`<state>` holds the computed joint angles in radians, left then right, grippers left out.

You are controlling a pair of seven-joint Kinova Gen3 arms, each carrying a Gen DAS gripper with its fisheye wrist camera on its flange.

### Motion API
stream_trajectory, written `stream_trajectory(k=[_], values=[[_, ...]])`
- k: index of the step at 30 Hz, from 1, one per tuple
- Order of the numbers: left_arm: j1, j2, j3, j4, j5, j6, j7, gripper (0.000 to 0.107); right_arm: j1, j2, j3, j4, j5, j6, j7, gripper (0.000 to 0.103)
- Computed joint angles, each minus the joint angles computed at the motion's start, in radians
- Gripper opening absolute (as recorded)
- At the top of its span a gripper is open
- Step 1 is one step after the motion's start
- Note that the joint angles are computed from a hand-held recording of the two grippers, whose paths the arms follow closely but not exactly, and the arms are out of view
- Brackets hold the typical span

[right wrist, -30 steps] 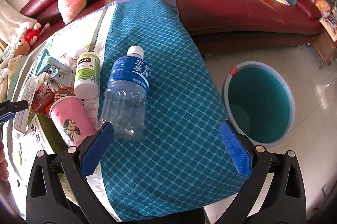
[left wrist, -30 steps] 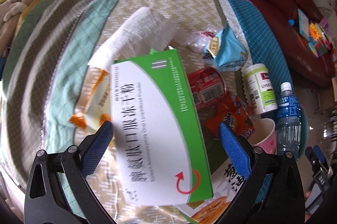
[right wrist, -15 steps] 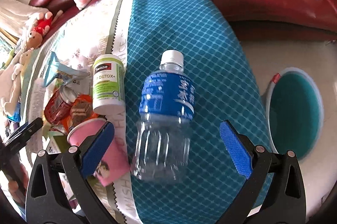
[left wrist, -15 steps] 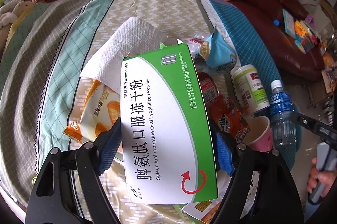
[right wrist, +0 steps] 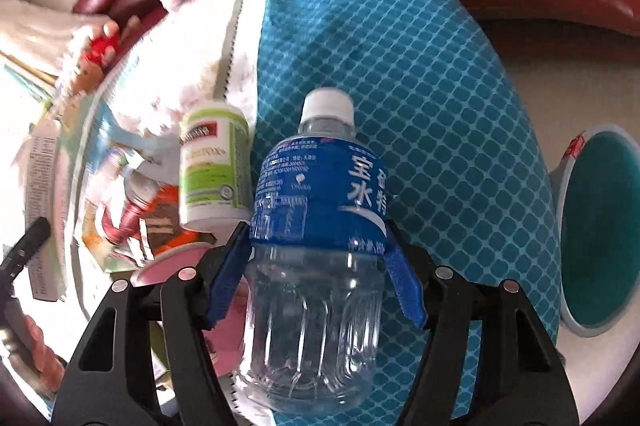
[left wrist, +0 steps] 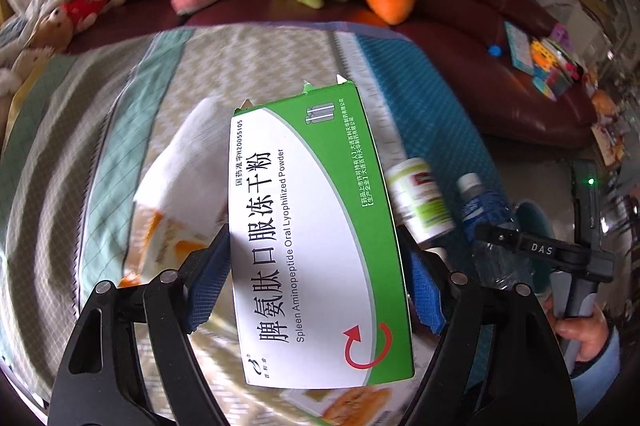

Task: Collect trash
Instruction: 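Carry the box and bottle to the teal bucket and release the box from the left tool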

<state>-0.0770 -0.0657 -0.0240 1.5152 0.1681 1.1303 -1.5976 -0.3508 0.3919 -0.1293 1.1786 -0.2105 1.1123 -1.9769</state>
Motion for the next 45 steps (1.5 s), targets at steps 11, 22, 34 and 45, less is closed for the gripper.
stream_trajectory(k=[11,22,34,45], values=[[0.176,0.120,0.124,-0.151,-0.084,0.015,0.095,0.079,0.192,-0.194,0.014,0.258,-0.215,-0.132,0.136,0.062],[0.219,0.153,0.111,-0.163,-0.109,0.031,0.147,0.079,0.150,-0.089,-0.003,0.210,-0.222,-0.024,0.180,0.063],[0.166,0.157,0.091,-0.152,-0.076,0.036,0.124,0.079,0.094,-0.053,-0.008,0.159,-0.138,-0.036,0.130,0.064],[0.331,0.314,0.175,-0.324,-0.119,0.081,0.141,0.079,0.289,-0.339,0.102,0.430,-0.222,-0.229,0.156,0.064]])
